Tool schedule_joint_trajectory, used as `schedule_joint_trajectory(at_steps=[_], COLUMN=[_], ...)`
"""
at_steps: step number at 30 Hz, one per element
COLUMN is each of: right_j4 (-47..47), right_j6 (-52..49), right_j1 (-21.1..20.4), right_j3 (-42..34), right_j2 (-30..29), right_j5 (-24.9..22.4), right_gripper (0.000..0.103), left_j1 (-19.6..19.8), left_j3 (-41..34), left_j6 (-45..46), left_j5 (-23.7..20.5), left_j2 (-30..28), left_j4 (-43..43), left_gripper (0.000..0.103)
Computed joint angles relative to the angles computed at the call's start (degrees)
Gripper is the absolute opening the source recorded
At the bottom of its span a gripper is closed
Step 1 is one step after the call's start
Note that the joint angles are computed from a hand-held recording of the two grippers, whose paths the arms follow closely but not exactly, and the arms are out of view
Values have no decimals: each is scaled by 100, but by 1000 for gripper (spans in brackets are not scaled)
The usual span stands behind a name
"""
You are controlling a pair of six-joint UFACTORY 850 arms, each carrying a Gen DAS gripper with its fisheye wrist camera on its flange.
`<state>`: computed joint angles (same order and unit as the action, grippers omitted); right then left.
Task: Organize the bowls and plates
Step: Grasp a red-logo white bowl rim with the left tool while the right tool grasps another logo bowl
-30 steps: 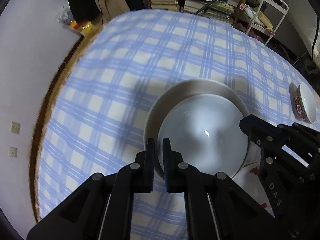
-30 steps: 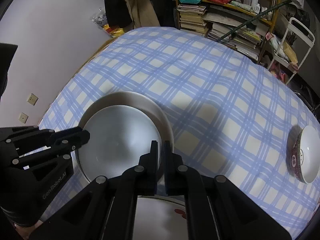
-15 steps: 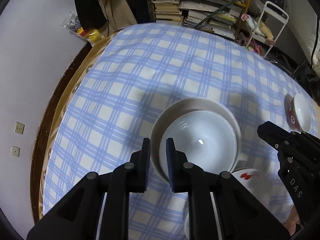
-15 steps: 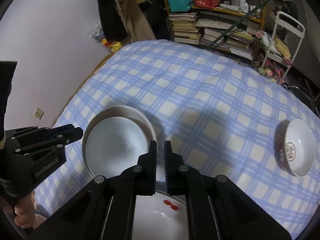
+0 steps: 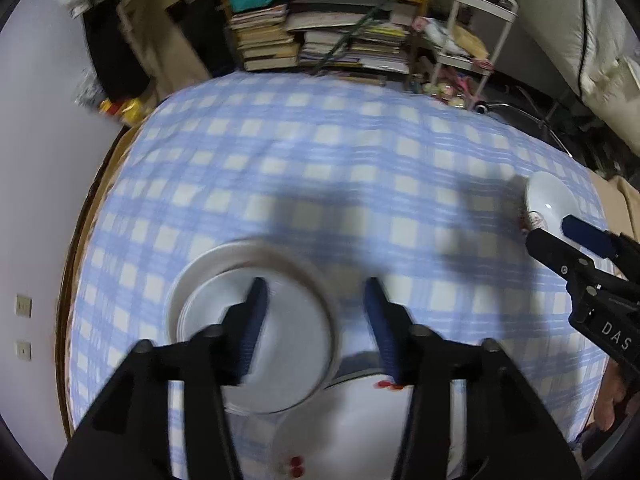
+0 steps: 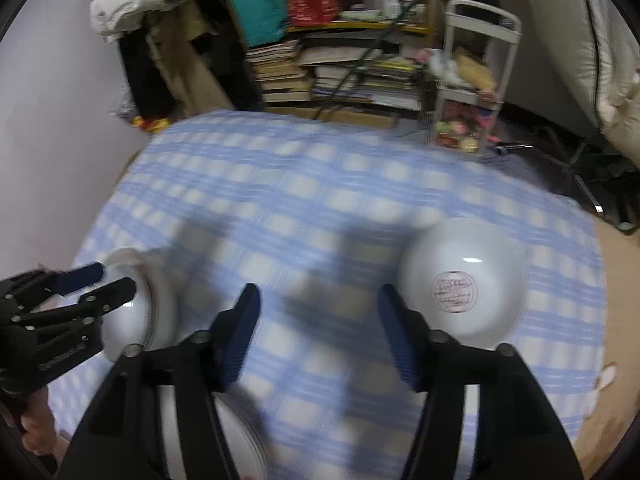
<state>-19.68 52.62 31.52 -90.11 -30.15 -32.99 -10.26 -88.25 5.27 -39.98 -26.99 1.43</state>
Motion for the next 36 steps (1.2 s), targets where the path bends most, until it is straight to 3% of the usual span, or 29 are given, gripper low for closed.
schedule_joint_trajectory(at_steps=[2,9,22,29,31,35,36], right_j4=[-64,-303,-150,179,314,822,999], right_j6=[72,300,76,-153,-197,-546,-640], right_j1=[-125,-520,-922,-1096,-1143,-1247,-1276], right_j3=[206,937,1403,1564,1584,1542,1543], right_j2=[139,648,722,691,673,580,563], right_j5=[-47,2,315,539,588,599,610], right_gripper=[80,92,92,92,90,73,64], left_j1=[-126,-508,-900,-1066,-1108,-1189,-1200], left_j3=[-61,-195,-924,-1274,-1337,-1409,-1434], left_j6=[15,-96,421,335,311,281,294], left_j5=[17,205,65,-95,-118,-182,-207], left_j2=[-54,-212,-819,-1178,-1260,-1396,-1428], left_j4=[-114,-182,-1117,-1003,-945,-902,-925], left_gripper=[74,79,79,79,79,79,79])
